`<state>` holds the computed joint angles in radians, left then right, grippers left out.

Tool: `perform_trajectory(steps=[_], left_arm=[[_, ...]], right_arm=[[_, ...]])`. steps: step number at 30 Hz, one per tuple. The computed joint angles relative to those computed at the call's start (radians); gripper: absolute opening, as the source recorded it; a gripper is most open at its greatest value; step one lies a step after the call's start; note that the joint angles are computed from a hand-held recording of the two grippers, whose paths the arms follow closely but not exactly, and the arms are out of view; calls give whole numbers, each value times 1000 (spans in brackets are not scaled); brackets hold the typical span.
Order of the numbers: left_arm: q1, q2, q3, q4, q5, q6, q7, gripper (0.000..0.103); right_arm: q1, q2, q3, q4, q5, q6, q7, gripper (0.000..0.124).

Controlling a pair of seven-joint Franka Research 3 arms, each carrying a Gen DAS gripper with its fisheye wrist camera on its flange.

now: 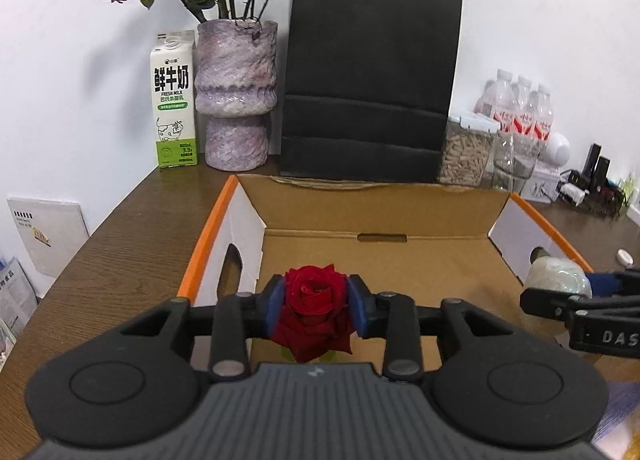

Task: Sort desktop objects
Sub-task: 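Open both grippers to drop the bag and rose into the box, then withdraw both grippers and grasp the wet-wipes pack with the right gripper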

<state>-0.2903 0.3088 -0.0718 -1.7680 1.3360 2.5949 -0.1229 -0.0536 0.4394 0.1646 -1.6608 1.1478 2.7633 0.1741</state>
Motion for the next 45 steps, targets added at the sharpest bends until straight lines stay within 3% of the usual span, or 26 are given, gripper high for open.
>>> perform_trajectory(steps=[2,4,6,9,26,34,45], left_arm=[[-4,-2,-1,1,3,-6,1,53],[-12,-15,1,-9,35,-18,-22,84],[-18,-25,1,-14,76,-33,-55,103],[-17,-43,-8,-30,146,-33,-124,103],[-13,-93,-49,-74,203,-108,-194,103],[-10,-183,-92,-175,230,-155,-216,103],[-5,-324,-170,-369,203,-188,-247,103]], right_arm=[[-6,-3,8,-2,24,6,-19,90],[-14,-10,14,-7,57,4,-44,96],[-14,-17,9,-11,72,-2,-43,100],[-13,-26,1,-16,90,-13,-45,101],[6,-120,-40,-92,309,-35,-249,102],[28,-233,-99,-215,436,-90,-395,103],[64,-406,-187,-457,472,-154,-528,103]])
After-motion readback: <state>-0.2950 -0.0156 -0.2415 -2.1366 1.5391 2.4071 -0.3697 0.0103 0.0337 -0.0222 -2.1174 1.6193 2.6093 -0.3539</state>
